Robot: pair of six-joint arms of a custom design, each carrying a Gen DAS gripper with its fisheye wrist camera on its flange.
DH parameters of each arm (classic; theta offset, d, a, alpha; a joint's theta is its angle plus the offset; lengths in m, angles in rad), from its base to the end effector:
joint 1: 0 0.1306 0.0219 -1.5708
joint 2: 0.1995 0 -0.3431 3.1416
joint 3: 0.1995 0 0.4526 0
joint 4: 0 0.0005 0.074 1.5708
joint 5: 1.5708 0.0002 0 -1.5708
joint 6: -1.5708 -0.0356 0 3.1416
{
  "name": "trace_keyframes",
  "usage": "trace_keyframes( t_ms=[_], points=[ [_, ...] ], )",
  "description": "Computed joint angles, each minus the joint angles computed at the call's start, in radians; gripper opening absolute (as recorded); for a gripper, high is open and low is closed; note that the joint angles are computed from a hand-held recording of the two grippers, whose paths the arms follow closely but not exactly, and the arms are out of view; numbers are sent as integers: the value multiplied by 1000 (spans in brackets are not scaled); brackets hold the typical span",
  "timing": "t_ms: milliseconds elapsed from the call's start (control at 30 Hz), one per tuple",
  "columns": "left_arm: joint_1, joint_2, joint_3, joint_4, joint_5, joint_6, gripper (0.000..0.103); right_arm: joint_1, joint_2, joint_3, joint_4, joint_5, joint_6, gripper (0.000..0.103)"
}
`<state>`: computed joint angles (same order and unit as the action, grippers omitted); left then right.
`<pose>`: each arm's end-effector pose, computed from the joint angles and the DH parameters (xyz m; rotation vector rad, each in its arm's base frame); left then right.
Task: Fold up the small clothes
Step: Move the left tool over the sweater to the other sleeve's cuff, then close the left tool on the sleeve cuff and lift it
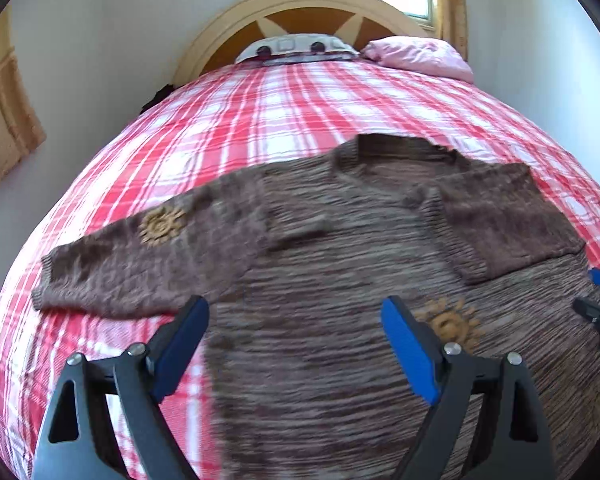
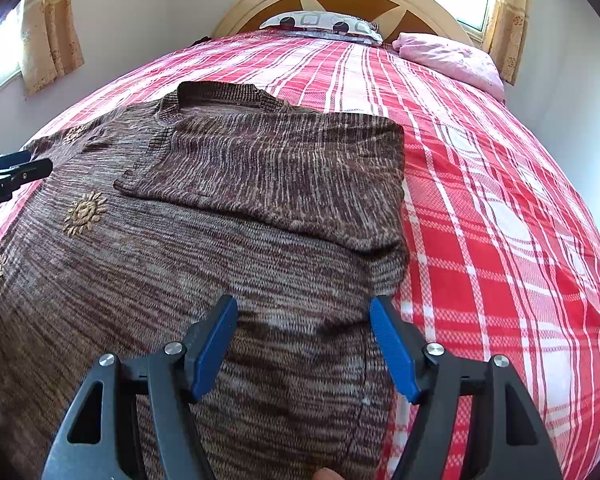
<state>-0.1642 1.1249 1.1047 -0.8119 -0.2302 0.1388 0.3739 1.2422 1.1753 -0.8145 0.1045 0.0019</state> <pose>0.4587 -0.0683 0.3737 -0.0761 2.3772 0.1327 0.4658 0.1782 0.3560 -0.4117 2.4111 0.0367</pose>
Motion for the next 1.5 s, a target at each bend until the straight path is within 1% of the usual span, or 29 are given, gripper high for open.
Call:
trace_keyframes(
  t_ms=[233, 367, 500, 567, 633, 700, 767, 833, 933, 1067, 1100, 1167, 1267, 1300, 1400, 1467, 1500],
  points=[
    [84, -37, -48, -14, 11, 11, 91, 5, -45, -43, 11, 4, -8, 70],
    [146, -71, -80, -17, 13, 33, 91, 12, -73, -65, 20, 15, -5, 69],
    [242, -86, -100, -27, 22, 62, 91, 22, -95, -79, 28, 21, 17, 69],
    [292, -88, -103, -31, 41, 79, 90, 31, -108, -92, 41, 34, 34, 69],
    [348, -87, -102, -32, 72, 111, 90, 40, -125, -110, 60, 41, 52, 69],
    [405, -80, -99, -25, 129, 159, 90, 48, -136, -122, 72, 45, 68, 69],
    [444, -71, -96, -16, 169, 201, 89, 57, -145, -133, 89, 53, 83, 69],
    [478, -57, -92, 2, 225, 248, 89, 66, -151, -140, 101, 67, 100, 69],
    [513, -35, -89, 33, 302, 323, 89, 78, -161, -151, 120, 78, 118, 69],
    [539, -23, -100, 119, 359, 419, 89, 85, -173, -165, 140, 85, 131, 69],
    [547, -17, -94, 130, 375, 435, 89, 85, -174, -166, 141, 86, 130, 69],
    [563, 2, -89, 164, 411, 489, 89, 83, -173, -167, 142, 85, 126, 69],
    [577, 19, -83, 210, 442, 533, 88, 80, -173, -168, 144, 81, 122, 69],
    [580, 32, -74, 218, 446, 541, 87, 80, -172, -167, 143, 80, 121, 69],
    [585, 51, -64, 243, 455, 560, 78, 79, -166, -164, 137, 81, 122, 69],
    [585, 68, -51, 243, 452, 554, 61, 81, -162, -163, 136, 85, 121, 69],
    [587, 74, -49, 246, 449, 550, 56, 81, -161, -162, 136, 84, 121, 69]
  ],
)
